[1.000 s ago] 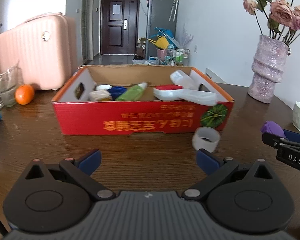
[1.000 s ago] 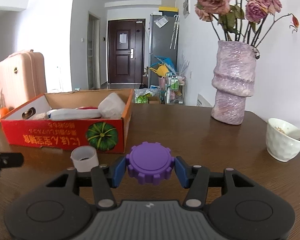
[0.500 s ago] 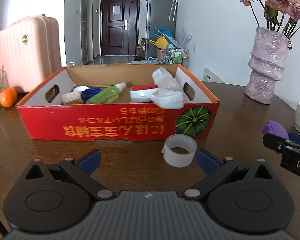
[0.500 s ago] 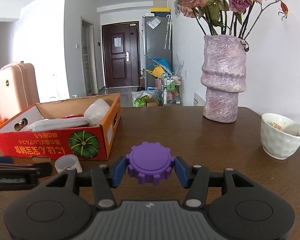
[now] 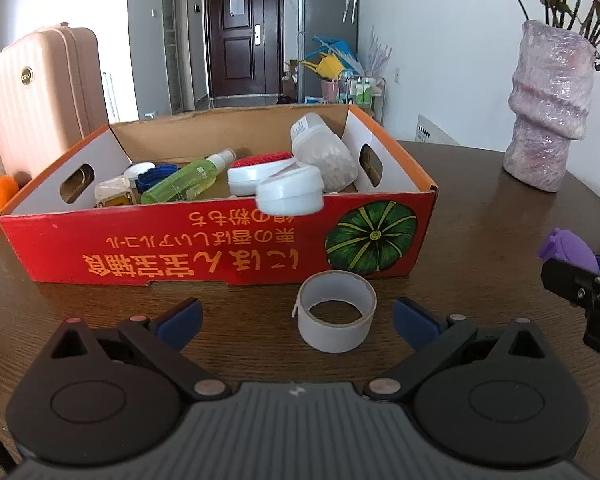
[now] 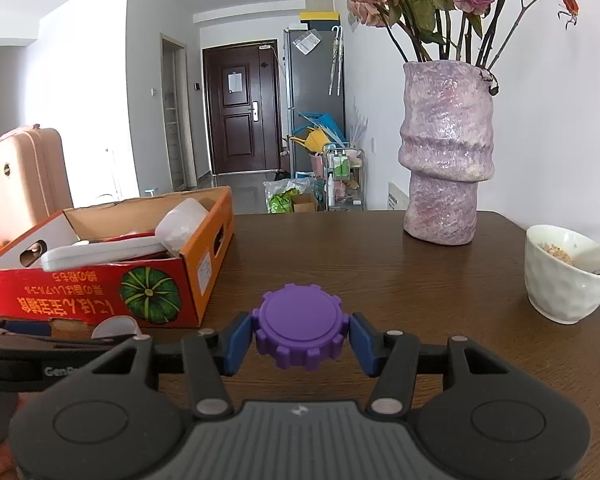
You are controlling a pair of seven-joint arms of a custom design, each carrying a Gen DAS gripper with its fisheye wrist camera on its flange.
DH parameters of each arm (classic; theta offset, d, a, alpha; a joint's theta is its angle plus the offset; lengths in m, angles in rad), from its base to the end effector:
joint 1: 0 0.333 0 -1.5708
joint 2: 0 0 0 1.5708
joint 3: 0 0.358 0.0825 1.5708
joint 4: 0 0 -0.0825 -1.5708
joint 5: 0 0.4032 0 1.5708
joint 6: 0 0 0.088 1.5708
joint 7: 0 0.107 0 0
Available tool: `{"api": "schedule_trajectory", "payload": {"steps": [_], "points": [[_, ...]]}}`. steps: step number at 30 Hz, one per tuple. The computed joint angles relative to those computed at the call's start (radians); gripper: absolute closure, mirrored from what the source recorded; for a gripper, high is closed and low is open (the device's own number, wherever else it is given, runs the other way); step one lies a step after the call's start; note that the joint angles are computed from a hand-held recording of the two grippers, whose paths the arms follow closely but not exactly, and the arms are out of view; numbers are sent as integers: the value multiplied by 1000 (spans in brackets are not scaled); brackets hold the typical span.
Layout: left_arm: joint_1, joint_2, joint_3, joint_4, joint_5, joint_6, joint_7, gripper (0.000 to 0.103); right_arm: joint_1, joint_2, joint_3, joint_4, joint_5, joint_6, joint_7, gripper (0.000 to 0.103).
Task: Organize rigid objects
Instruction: 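Grasp the white tape roll with the left tool while the right holds the purple cap, then carry the tape roll with the left tool while the right carries the purple cap over the box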
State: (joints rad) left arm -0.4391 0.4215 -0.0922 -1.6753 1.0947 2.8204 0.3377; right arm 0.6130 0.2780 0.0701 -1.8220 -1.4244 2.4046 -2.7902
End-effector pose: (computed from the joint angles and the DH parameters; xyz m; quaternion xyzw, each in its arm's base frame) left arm 0.6168 -0.4017 0.4524 -0.5651 0.6971 -0.3382 0.2836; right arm 0.5390 0.4247 0.4519 -0.5282 0.6756 -0.3766 0.3504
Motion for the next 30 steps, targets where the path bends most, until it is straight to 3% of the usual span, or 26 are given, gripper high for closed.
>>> {"api": "schedule_trajectory", "payload": {"steps": [4,7,10,11,12,21,30], "points": [[-4,15,-3,21,-11,-2,13,0,0,2,-1,2,-2,3,3,50],[1,22,-9,23,-21,21,47,12,1,5,-1,4,3,-1,3,50],[21,30,-31,24,-79,40,113,39,3,9,-1,8,5,0,-4,50],[33,33,-43,23,-113,48,147,54,4,10,-1,9,7,-1,-7,50],[44,36,-56,22,-149,50,183,58,5,11,-1,10,9,0,-10,50],[11,-6,8,-34,-103,134,139,59,13,14,-2,10,13,-9,-22,50],[-2,-68,54,-98,67,194,-9,59,31,15,0,14,-16,-34,4,50]]}}
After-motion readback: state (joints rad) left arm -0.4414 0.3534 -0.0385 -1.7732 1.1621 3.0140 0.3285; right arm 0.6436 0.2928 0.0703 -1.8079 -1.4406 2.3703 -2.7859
